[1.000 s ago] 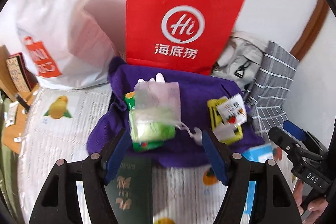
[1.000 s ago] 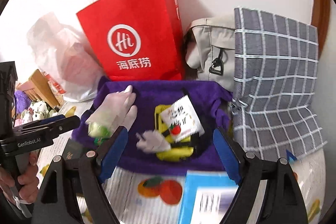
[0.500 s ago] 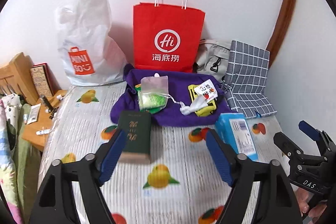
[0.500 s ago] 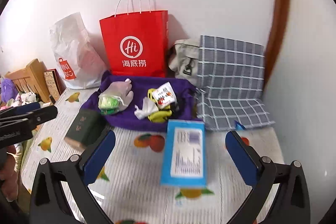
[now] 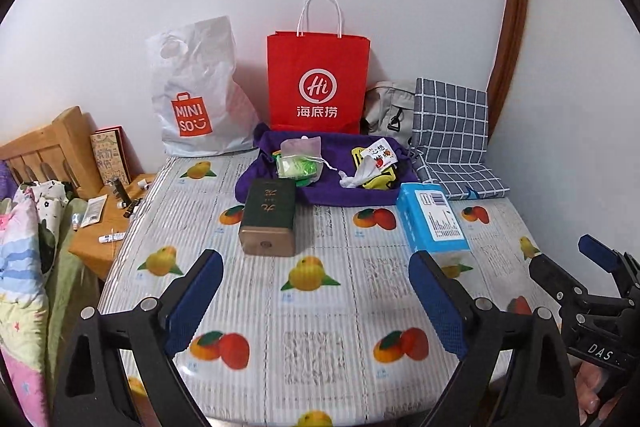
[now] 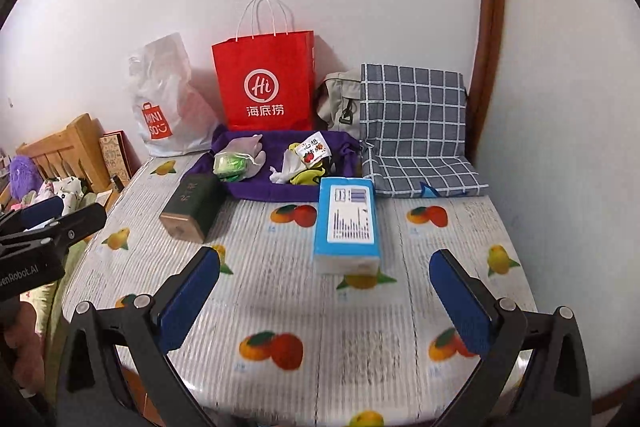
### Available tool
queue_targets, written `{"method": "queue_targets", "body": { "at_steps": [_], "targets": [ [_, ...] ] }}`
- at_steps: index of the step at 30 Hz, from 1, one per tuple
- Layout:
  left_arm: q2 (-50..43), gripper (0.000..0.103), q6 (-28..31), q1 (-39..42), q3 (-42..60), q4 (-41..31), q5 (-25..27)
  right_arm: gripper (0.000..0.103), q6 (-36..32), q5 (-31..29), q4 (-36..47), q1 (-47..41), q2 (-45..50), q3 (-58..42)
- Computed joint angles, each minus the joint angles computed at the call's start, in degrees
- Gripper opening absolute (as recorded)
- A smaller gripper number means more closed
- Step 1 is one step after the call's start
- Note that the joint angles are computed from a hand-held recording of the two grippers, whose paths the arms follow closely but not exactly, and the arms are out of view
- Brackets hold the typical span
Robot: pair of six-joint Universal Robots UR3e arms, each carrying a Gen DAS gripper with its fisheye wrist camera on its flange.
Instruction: Organize soft objects
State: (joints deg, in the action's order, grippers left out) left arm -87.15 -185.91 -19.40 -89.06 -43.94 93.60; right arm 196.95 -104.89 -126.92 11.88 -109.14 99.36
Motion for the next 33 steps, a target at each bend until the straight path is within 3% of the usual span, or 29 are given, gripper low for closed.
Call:
{"method": "queue_targets", "body": {
  "at_steps": [10, 33],
  "targets": [
    [6.1, 0.094, -0.1, -0.8, -5.4, 0.6, 1.0, 0.103, 3.8, -2.5, 2.6, 4.4, -4.4, 1.9],
    [7.5, 0.094, 0.1, -2.4, -6.6, -0.3, 2.0, 0.103, 5.7, -3.4, 3.4, 4.9, -8.3, 4.6]
  ]
}}
